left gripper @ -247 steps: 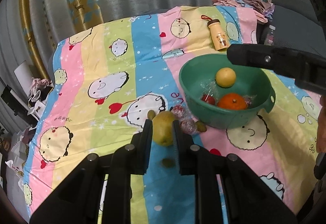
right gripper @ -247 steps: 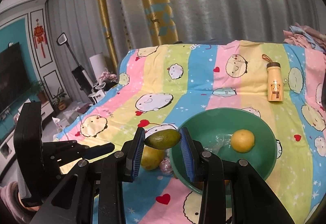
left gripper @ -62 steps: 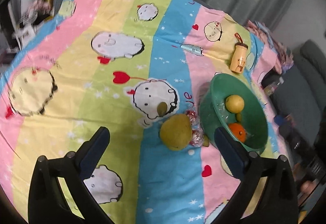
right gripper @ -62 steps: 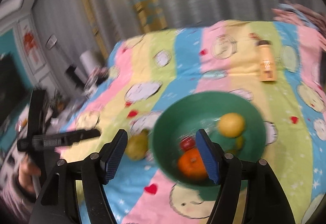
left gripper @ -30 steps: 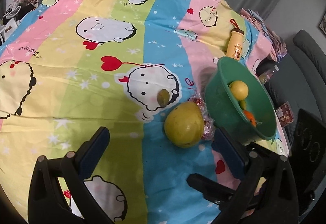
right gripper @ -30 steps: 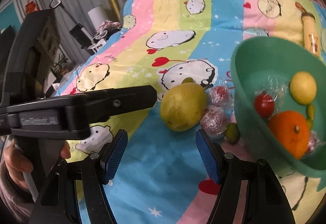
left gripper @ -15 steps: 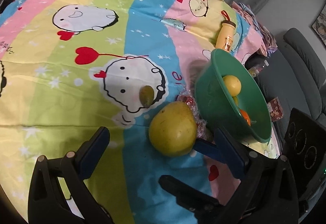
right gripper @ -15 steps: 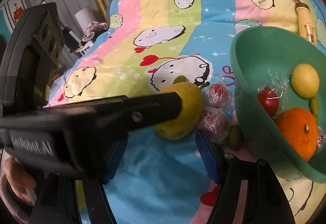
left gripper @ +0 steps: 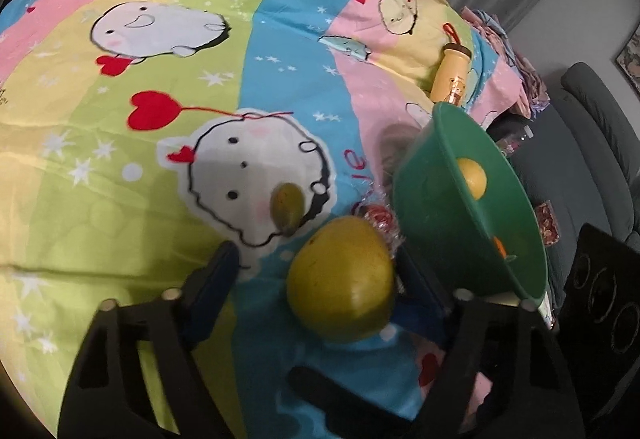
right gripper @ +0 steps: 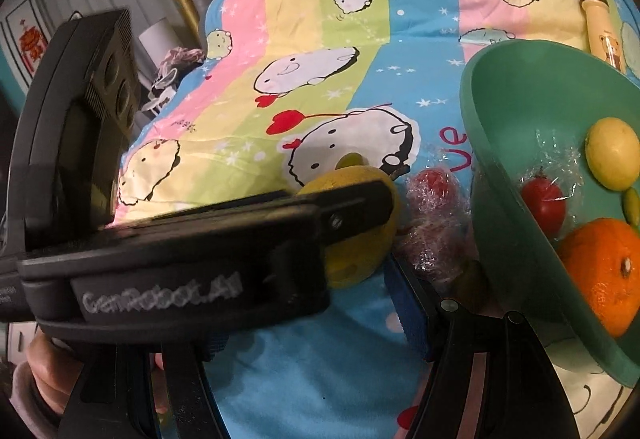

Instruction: Organize fruits

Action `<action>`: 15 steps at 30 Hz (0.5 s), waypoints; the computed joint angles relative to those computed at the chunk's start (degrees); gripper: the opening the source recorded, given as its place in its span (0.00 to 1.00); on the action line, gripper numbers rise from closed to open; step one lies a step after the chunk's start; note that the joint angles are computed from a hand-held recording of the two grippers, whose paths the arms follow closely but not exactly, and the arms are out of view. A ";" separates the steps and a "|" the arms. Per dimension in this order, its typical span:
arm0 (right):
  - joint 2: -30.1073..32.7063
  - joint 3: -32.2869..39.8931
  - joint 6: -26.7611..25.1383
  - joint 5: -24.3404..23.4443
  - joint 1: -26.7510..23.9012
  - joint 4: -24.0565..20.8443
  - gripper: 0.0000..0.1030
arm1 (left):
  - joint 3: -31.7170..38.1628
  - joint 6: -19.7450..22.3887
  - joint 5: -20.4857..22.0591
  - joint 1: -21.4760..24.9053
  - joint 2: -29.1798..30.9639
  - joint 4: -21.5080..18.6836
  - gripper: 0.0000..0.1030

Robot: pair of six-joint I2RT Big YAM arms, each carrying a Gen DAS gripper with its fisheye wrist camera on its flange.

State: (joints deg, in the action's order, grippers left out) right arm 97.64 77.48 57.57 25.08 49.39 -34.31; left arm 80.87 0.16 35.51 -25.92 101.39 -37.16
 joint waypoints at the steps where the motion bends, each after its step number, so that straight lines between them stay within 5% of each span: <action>1: 0.06 0.02 -0.07 -0.08 -0.01 0.03 0.68 | 0.13 -0.08 0.67 -0.13 0.10 0.18 0.63; 3: 0.12 -0.03 0.04 -0.42 -0.06 -0.04 0.68 | 0.18 0.60 2.19 -0.36 0.25 0.06 0.53; 15: -0.43 -1.07 -0.34 -1.53 0.00 0.88 0.68 | -1.18 -2.00 9.70 2.90 -0.36 -1.55 0.51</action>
State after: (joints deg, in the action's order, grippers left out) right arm 97.21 76.41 57.23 23.55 49.39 -33.43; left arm 79.69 -1.84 45.20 -23.02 101.04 -38.71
